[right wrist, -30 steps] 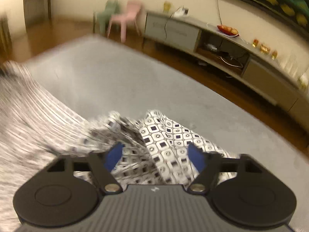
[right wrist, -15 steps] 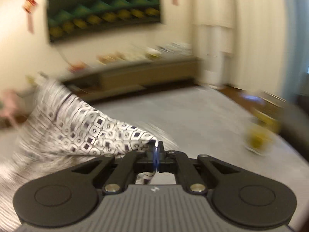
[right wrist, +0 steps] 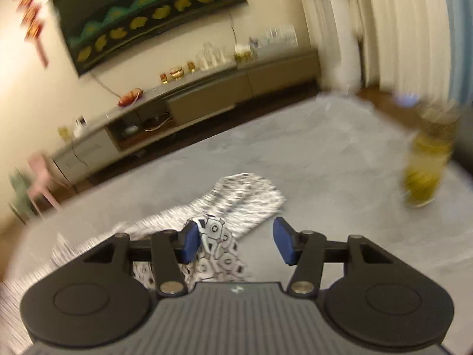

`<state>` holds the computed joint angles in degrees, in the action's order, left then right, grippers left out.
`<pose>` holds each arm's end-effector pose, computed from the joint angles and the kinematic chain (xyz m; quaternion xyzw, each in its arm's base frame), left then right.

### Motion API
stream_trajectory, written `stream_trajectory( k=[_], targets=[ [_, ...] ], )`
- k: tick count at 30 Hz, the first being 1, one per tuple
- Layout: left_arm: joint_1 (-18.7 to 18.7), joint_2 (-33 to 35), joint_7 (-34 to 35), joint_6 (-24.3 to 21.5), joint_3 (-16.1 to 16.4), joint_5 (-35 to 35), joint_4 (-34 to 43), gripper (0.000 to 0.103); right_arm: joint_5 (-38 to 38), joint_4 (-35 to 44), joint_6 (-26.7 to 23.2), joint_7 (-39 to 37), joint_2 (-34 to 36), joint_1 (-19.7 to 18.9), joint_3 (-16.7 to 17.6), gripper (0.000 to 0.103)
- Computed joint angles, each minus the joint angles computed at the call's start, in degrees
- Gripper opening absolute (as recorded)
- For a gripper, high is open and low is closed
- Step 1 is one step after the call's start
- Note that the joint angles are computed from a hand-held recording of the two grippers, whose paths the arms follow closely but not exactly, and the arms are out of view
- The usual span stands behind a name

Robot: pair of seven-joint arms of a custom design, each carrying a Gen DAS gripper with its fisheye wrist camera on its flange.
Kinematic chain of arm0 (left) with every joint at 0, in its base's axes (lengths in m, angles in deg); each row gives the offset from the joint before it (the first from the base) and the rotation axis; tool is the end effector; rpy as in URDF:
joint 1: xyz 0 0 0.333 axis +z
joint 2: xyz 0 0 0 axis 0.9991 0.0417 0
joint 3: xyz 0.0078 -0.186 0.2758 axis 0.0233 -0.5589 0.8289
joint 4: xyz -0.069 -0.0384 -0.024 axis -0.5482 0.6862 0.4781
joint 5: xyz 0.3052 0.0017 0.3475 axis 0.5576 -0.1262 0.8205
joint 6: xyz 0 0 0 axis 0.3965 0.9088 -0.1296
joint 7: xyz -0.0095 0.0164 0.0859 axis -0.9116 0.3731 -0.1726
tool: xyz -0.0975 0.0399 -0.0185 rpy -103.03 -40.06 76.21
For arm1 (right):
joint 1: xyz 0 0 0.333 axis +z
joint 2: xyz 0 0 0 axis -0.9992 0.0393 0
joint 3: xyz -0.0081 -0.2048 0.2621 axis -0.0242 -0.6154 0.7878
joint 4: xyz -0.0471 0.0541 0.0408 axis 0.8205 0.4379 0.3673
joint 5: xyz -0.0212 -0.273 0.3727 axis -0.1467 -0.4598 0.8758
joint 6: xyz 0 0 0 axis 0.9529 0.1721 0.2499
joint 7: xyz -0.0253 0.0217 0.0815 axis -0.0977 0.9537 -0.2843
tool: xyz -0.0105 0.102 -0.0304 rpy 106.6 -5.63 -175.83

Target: Fold clothes

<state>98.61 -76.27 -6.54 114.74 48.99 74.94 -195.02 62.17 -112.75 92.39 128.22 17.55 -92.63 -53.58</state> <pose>0.4297 0.0020 0.5253 -0.8621 0.2991 -0.3504 0.2110 0.5138 -0.2232 0.5924 -0.5266 0.7241 -0.1322 0.4254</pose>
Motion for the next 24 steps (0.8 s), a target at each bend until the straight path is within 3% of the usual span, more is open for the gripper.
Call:
stream_trajectory(
  k=[1, 2, 4, 6, 10, 13, 15, 18, 20, 22, 23, 24],
  targets=[
    [-0.3, -0.1, 0.1, 1.0, 0.5, -0.4, -0.3, 0.000, 5.6, 2.9, -3.8, 0.0, 2.8, 1.3, -2.2, 0.052],
    [-0.5, -0.2, 0.2, 1.9, 1.0, -0.7, -0.5, 0.000, 7.1, 4.1, -4.4, -0.4, 4.1, 1.4, -2.3, 0.049],
    [-0.7, -0.4, 0.7, 3.6, 1.7, -1.3, -0.6, 0.000, 5.8, 4.7, -1.1, 0.5, 5.0, 0.6, -0.2, 0.050],
    [-1.0, -0.2, 1.8, 5.3, 2.3, -1.9, -0.5, 0.000, -4.4, 1.4, 7.2, -3.7, 3.1, -1.3, 4.2, 0.050],
    [-2.2, 0.7, 5.4, 7.4, 3.0, -2.5, 0.4, 0.000, -18.4, -3.3, 4.2, -4.0, 0.6, -3.2, 4.9, 0.039],
    [-2.9, 1.2, 7.2, 7.8, 2.8, -3.2, 1.1, 0.000, -36.4, -10.3, 14.5, 1.4, -2.2, -9.3, 10.8, 0.039],
    [-2.9, 1.6, 7.9, 7.5, 2.4, -3.4, 1.5, 0.000, -41.0, -12.8, 19.4, -1.0, -3.6, -6.4, 8.9, 0.040],
    [-1.9, 2.1, 7.1, 6.5, 1.0, -3.6, 1.9, 0.000, -31.3, -12.0, 21.2, -17.6, -3.8, 7.7, 1.1, 0.069],
    [-1.4, 2.2, 6.7, 5.9, 0.7, -3.5, 1.9, 0.000, -27.3, -10.2, 25.1, -29.6, -0.1, 14.4, -0.7, 0.090],
    [-0.9, 2.4, 6.4, 5.8, 0.7, -3.3, 1.7, 0.000, -29.9, -7.6, 28.4, -34.5, 6.3, 14.7, 1.5, 0.090],
    [-0.3, 2.4, 6.1, 5.7, 0.5, -3.0, 1.6, 0.000, -33.4, -6.2, 29.9, -34.5, 9.6, 13.1, 3.9, 0.085],
    [0.7, 2.4, 5.5, 5.5, -0.1, -2.5, 1.5, 0.000, -38.7, -4.1, 28.4, -30.5, 12.0, 9.7, 7.0, 0.074]
  ],
)
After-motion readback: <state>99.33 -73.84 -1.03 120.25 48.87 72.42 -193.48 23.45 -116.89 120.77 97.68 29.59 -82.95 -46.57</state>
